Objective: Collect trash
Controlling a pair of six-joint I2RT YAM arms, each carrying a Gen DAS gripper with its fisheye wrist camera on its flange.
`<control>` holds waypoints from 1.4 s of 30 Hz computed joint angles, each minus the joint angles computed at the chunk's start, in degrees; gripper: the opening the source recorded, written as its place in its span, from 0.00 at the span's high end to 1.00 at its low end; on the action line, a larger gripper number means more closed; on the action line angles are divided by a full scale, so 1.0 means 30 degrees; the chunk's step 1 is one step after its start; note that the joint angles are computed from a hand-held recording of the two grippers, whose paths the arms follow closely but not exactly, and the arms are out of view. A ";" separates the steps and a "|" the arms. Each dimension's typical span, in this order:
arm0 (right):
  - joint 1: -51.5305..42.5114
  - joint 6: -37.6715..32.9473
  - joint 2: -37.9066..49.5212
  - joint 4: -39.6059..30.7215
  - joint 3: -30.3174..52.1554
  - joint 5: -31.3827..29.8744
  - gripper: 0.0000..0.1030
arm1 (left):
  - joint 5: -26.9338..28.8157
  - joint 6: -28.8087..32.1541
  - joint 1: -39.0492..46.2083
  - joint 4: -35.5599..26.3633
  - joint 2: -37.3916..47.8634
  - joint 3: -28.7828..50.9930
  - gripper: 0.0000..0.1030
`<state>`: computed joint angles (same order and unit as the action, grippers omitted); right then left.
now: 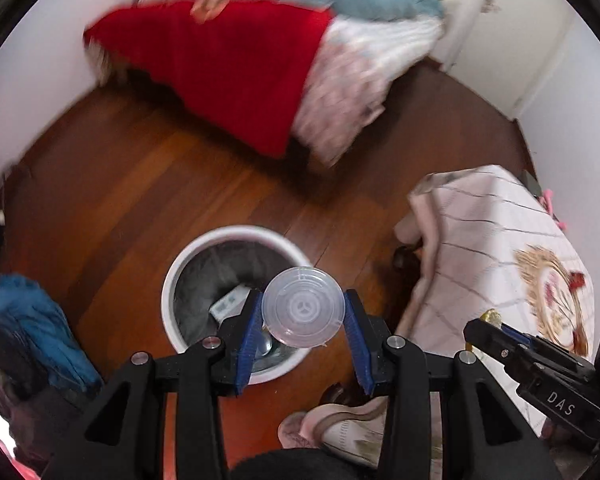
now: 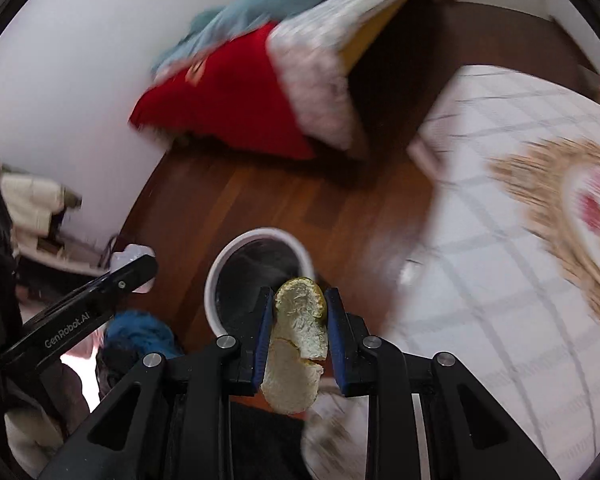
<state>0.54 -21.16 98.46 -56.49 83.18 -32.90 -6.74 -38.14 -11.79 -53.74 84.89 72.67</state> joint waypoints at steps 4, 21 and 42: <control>0.3810 0.2327 0.2956 0.1609 0.1228 0.1951 0.74 | 0.2992 0.2025 0.3790 0.1731 0.1131 -0.2049 0.64; 0.7784 0.5342 1.2468 0.0392 0.9670 0.4863 0.02 | 0.1664 0.2652 0.7191 0.3661 0.1780 -0.5300 0.03; 0.6810 0.1888 0.1241 0.3215 -0.1532 0.7622 0.00 | -0.3133 -0.2783 0.0380 -0.3502 -0.4681 -0.4580 0.03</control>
<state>20.97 -15.49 102.18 -46.85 78.58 -10.03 -16.14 -46.49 -10.65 -64.24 70.85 58.93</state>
